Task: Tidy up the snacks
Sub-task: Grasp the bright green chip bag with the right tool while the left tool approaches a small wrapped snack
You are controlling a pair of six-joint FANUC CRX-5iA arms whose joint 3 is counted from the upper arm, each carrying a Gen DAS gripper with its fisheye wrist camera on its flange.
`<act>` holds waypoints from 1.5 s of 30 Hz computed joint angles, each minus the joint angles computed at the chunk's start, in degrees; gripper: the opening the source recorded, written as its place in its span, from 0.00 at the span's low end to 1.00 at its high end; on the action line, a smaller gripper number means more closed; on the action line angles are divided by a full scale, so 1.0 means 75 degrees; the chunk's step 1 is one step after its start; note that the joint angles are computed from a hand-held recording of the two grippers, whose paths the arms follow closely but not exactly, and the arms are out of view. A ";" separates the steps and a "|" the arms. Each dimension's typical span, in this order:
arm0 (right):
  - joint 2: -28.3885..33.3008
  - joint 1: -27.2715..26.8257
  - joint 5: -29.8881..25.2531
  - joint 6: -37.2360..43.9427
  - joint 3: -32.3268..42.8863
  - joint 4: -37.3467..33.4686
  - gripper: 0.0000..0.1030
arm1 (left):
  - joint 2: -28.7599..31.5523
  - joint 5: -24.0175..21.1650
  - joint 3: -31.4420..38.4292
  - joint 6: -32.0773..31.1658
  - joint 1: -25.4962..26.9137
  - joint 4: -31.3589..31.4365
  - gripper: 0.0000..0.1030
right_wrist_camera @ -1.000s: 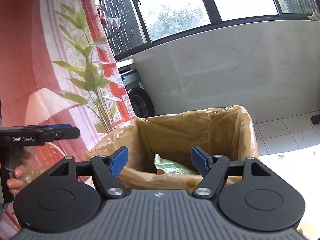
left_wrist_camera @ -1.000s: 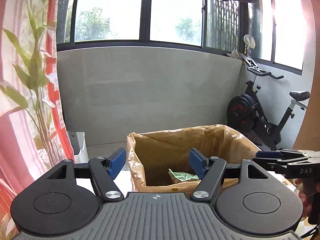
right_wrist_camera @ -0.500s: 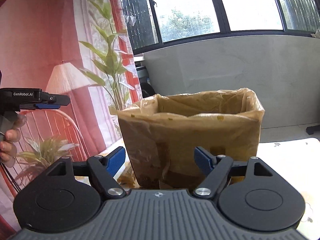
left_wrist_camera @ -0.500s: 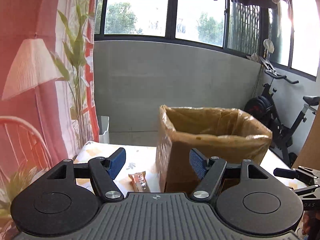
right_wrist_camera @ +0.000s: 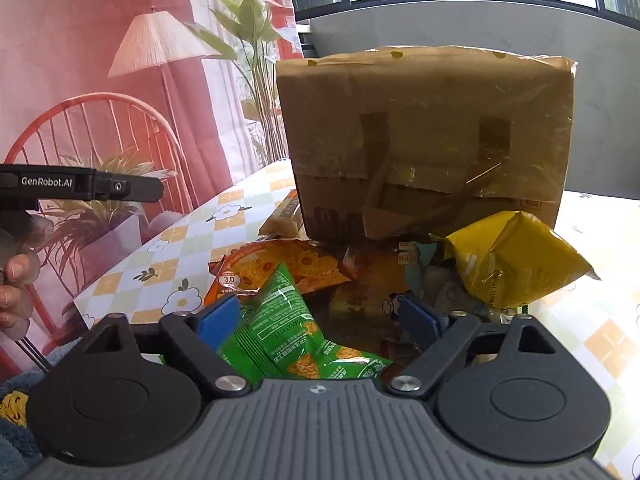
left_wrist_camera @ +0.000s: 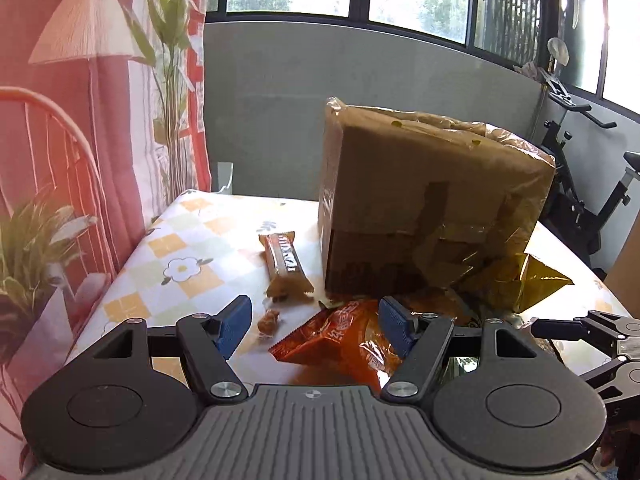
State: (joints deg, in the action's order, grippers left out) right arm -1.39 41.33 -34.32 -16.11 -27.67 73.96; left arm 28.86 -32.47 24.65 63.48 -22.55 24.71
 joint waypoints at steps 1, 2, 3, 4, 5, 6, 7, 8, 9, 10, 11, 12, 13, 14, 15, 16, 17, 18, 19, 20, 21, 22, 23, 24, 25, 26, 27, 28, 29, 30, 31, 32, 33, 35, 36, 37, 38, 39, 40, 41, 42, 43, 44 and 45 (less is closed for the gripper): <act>0.0014 0.0011 0.0001 -0.0036 -0.0044 0.0111 0.94 | -0.0075 0.0060 -0.0211 -0.0135 -0.0003 0.0211 0.70; 0.0034 0.0009 0.0040 0.0033 -0.0060 0.0143 0.98 | -0.0128 0.0103 -0.0357 -0.0219 -0.0010 0.0316 0.70; 0.0057 0.0013 0.0064 0.0120 -0.0069 0.0178 0.99 | -0.0155 0.0122 -0.0415 -0.0222 -0.0020 0.0280 0.70; 0.0084 0.0024 0.0057 0.0209 -0.0086 0.0274 1.00 | -0.0176 0.0138 -0.0445 -0.0194 -0.0036 0.0166 0.71; 0.0108 0.0042 0.0032 0.0327 -0.0105 0.0384 1.00 | -0.0189 0.0123 -0.0431 -0.0110 -0.0060 -0.0027 0.71; 0.0147 0.0058 0.0010 0.0498 -0.0104 0.0483 1.00 | -0.0179 0.0084 -0.0410 -0.0069 -0.0063 -0.0104 0.73; 0.0173 0.0071 0.0005 0.0630 -0.0113 0.0563 1.00 | -0.0177 0.0023 -0.0431 -0.0084 -0.0056 -0.0054 0.78; 0.0195 0.0071 0.0039 0.0742 -0.0124 0.0626 1.00 | -0.0157 -0.0037 -0.0425 -0.0091 -0.0038 0.0039 0.80; 0.0207 0.0058 0.0101 0.0810 -0.0140 0.0673 1.00 | -0.0146 -0.0058 -0.0426 -0.0072 -0.0024 0.0105 0.83; 0.0219 0.0038 0.0187 0.0860 -0.0151 0.0680 1.00 | -0.0154 -0.0048 -0.0446 -0.0029 -0.0025 0.0130 0.83; 0.0220 0.0006 0.0305 0.0914 -0.0158 0.0654 1.00 | -0.0166 -0.0030 -0.0471 0.0008 -0.0029 0.0130 0.83; 0.0219 -0.0038 0.0440 0.0942 -0.0171 0.0644 1.00 | -0.0181 -0.0020 -0.0480 0.0069 -0.0034 0.0109 0.83; 0.0210 -0.0083 0.0593 0.1043 -0.0182 0.0594 1.00 | -0.0177 -0.0024 -0.0463 0.0106 -0.0030 0.0095 0.84; 0.0200 -0.0131 0.0731 0.1150 -0.0196 0.0566 1.00 | -0.0192 0.0000 -0.0482 0.0148 -0.0044 0.0057 0.85; 0.0207 -0.0139 0.0766 0.1273 -0.0193 0.0511 1.00 | -0.0190 -0.0002 -0.0466 0.0199 -0.0050 -0.0006 0.85; 0.0236 -0.0106 0.0733 0.1495 -0.0145 0.0344 1.00 | -0.0182 -0.0025 -0.0419 0.0293 -0.0061 -0.0142 0.86; 0.0254 -0.0108 0.0772 0.1668 -0.0118 0.0225 1.00 | -0.0167 -0.0064 -0.0330 0.0480 -0.0086 -0.0403 0.86; 0.0254 -0.0152 0.0916 0.1791 -0.0115 0.0156 1.00 | -0.0156 -0.0091 -0.0254 0.0654 -0.0106 -0.0632 0.86; 0.0272 -0.0176 0.1020 0.1934 -0.0089 0.0046 1.00 | -0.0153 -0.0094 -0.0205 0.0796 -0.0124 -0.0815 0.86; 0.0301 -0.0198 0.1120 0.2108 -0.0053 -0.0075 1.00 | -0.0163 -0.0068 -0.0192 0.0890 -0.0135 -0.0950 0.86; 0.0331 -0.0251 0.1278 0.2271 -0.0027 -0.0158 1.00 | -0.0171 -0.0031 -0.0197 0.0927 -0.0141 -0.1008 0.86; 0.0366 -0.0292 0.1422 0.2497 0.0018 -0.0323 1.00 | -0.0176 -0.0004 -0.0202 0.0946 -0.0143 -0.1035 0.86; 0.0409 -0.0304 0.1552 0.2847 0.0097 -0.0626 1.00 | -0.0183 0.0020 -0.0224 0.0925 -0.0136 -0.1011 0.86; 0.0444 -0.0321 0.1668 0.3129 0.0164 -0.0879 1.00 | -0.0188 0.0039 -0.0241 0.0917 -0.0131 -0.0999 0.86; 0.0485 -0.0321 0.1733 0.3402 0.0241 -0.1140 1.00 | -0.0193 0.0054 -0.0247 0.0942 -0.0126 -0.1033 0.86; 0.0535 -0.0282 0.1684 0.3675 0.0343 -0.1431 1.00 | -0.0197 0.0054 -0.0227 0.1037 -0.0131 -0.1153 0.86; 0.0608 -0.0203 0.1502 0.3947 0.0473 -0.1730 1.00 | -0.0193 0.0037 -0.0193 0.1137 -0.0134 -0.1271 0.86; 0.0658 -0.0149 0.1378 0.4102 0.0549 -0.1915 0.99 | -0.0189 0.0019 -0.0173 0.1206 -0.0128 -0.1344 0.85; 0.0687 -0.0103 0.1307 0.4253 0.0606 -0.2115 0.98 | -0.0184 0.0011 -0.0169 0.1233 -0.0119 -0.1355 0.85; 0.0693 -0.0065 0.1288 0.4383 0.0638 -0.2326 0.98 | -0.0177 0.0003 -0.0166 0.1243 -0.0111 -0.1348 0.85; 0.0671 -0.0046 0.1312 0.4381 0.0623 -0.2432 0.97 | -0.0171 0.0003 -0.0171 0.1233 -0.0102 -0.1326 0.85; 0.0639 -0.0049 0.1374 0.4282 0.0574 -0.2419 0.95 | -0.0166 0.0006 -0.0169 0.1237 -0.0102 -0.1330 0.85; 0.0597 -0.0060 0.1435 0.4097 0.0505 -0.2326 0.95 | -0.0164 0.0005 -0.0167 0.1235 -0.0104 -0.1335 0.85; 0.0528 -0.0063 0.1443 0.3756 0.0418 -0.2176 0.92 | -0.0169 0.0052 -0.0238 0.1065 -0.0093 -0.1149 0.85; 0.0496 -0.0063 0.1447 0.3642 0.0384 -0.2137 0.91 | -0.0172 0.0067 -0.0266 0.0998 -0.0090 -0.1071 0.85; 0.0458 -0.0069 0.1475 0.3535 0.0341 -0.2085 0.90 | -0.0178 0.0081 -0.0268 0.1026 -0.0094 -0.1096 0.85; 0.0406 -0.0099 0.1550 0.3359 0.0267 -0.1946 0.88 | -0.0195 0.0116 -0.0251 0.1190 -0.0111 -0.1275 0.85; 0.0355 -0.0134 0.1637 0.3193 0.0199 -0.1820 0.87 | -0.0210 0.0145 -0.0235 0.1309 -0.0122 -0.1418 0.85; 0.0300 -0.0175 0.1714 0.3013 0.0135 -0.1675 0.87 | -0.0226 0.0191 -0.0244 0.1364 -0.0125 -0.1498 0.85; 0.0247 -0.0220 0.1750 0.2772 0.0060 -0.1438 0.85 | -0.0230 0.0205 -0.0228 0.1448 -0.0128 -0.1579 0.85; 0.0180 -0.0260 0.1722 0.2433 -0.0032 -0.1096 0.85 | -0.0233 0.0211 -0.0214 0.1539 -0.0128 -0.1652 0.85; 0.0127 -0.0300 0.1675 0.2121 -0.0105 -0.0775 0.84 | -0.0242 0.0248 -0.0212 0.1635 -0.0132 -0.1746 0.85; 0.0070 -0.0350 0.1618 0.1773 -0.0176 -0.0428 0.84 | -0.0255 0.0299 -0.0205 0.1773 -0.0143 -0.1896 0.85; 0.0010 -0.0405 0.1587 0.1453 -0.0247 -0.0119 0.84 | -0.0254 0.0319 -0.0169 0.1915 -0.0153 -0.2042 0.85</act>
State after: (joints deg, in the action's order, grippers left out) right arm -1.32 38.29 -22.42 -5.21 -29.52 73.06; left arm 26.96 -30.08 23.38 77.84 -23.70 9.39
